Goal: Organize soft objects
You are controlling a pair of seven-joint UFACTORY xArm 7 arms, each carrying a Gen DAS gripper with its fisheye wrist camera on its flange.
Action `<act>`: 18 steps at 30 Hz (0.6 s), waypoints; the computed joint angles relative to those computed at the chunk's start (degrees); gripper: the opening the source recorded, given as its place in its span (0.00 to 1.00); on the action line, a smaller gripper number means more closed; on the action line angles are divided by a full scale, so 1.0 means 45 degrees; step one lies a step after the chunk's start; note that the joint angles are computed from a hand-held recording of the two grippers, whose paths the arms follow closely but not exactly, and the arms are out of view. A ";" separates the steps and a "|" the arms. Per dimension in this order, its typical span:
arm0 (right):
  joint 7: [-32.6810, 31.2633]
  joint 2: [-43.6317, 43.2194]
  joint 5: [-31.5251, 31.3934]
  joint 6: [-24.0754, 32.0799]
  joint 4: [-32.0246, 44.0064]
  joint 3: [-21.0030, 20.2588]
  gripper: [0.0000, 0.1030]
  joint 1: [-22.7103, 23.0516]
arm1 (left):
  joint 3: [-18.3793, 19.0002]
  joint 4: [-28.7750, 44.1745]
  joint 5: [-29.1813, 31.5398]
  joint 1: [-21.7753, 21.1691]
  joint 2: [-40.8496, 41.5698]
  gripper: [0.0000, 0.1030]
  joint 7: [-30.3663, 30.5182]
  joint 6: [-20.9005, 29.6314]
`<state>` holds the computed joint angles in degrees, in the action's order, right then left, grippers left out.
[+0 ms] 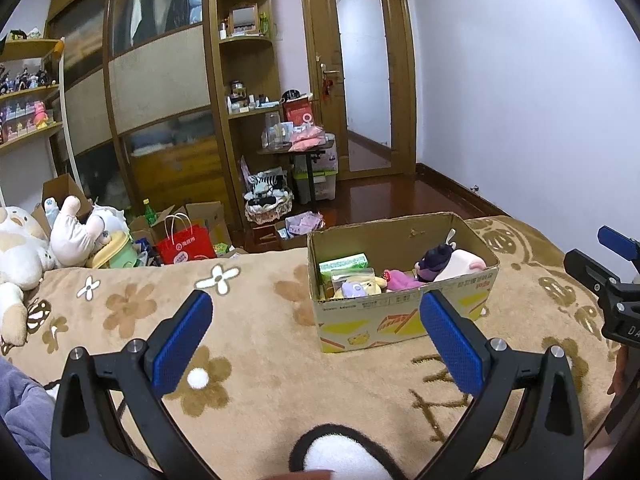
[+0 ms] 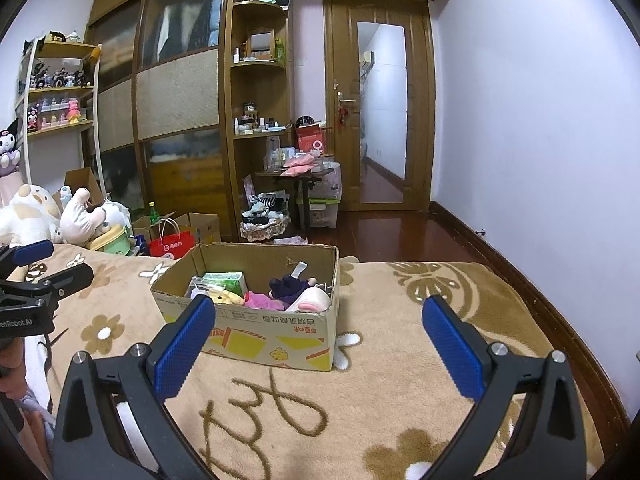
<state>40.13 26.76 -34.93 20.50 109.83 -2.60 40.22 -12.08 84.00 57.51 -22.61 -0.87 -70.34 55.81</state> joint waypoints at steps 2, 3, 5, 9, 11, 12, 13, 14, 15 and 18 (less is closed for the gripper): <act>-0.0042 0.0000 0.0041 -0.0024 -0.0008 0.0021 1.00 -0.0023 | 0.0001 -0.0010 0.0006 0.0000 -0.0009 0.99 -0.0057 0.0023; -0.0038 0.0004 0.0043 0.0001 0.0001 0.0010 1.00 -0.0012 | 0.0000 -0.0016 0.0019 0.0001 -0.0018 0.99 -0.0088 0.0025; -0.0066 -0.0002 0.0059 -0.0009 -0.0012 0.0015 1.00 -0.0019 | -0.0015 -0.0015 0.0049 -0.0008 -0.0007 0.99 -0.0134 0.0053; -0.0055 -0.0032 0.0077 -0.0026 -0.0086 0.0011 1.00 -0.0020 | -0.0017 -0.0067 0.0018 0.0012 -0.0053 0.99 -0.0102 0.0043; -0.0021 -0.0036 0.0051 -0.0052 -0.0119 -0.0008 1.00 -0.0018 | -0.0025 -0.0091 0.0036 0.0013 -0.0070 0.99 -0.0151 0.0039; -0.0010 -0.0046 0.0055 -0.0047 -0.0135 -0.0005 1.00 -0.0017 | -0.0009 -0.0065 0.0016 0.0034 -0.0050 0.99 -0.0099 -0.0046; 0.0035 -0.0047 0.0012 -0.0044 -0.0131 -0.0037 1.00 0.0008 | -0.0006 -0.0041 0.0014 0.0041 -0.0024 0.99 -0.0069 -0.0038; 0.0059 -0.0075 -0.0003 -0.0073 -0.0189 -0.0036 1.00 0.0006 | -0.0016 -0.0003 0.0045 0.0030 0.0006 0.99 -0.0047 0.0019; -0.0009 -0.0041 0.0043 -0.0050 -0.0129 0.0012 1.00 -0.0033 | -0.0009 -0.0043 0.0057 0.0025 -0.0018 0.99 -0.0078 0.0011; 0.0095 -0.0045 -0.0026 -0.0056 -0.0164 -0.0048 1.00 0.0003 | -0.0007 -0.0113 0.0015 0.0029 -0.0060 0.99 -0.0048 -0.0032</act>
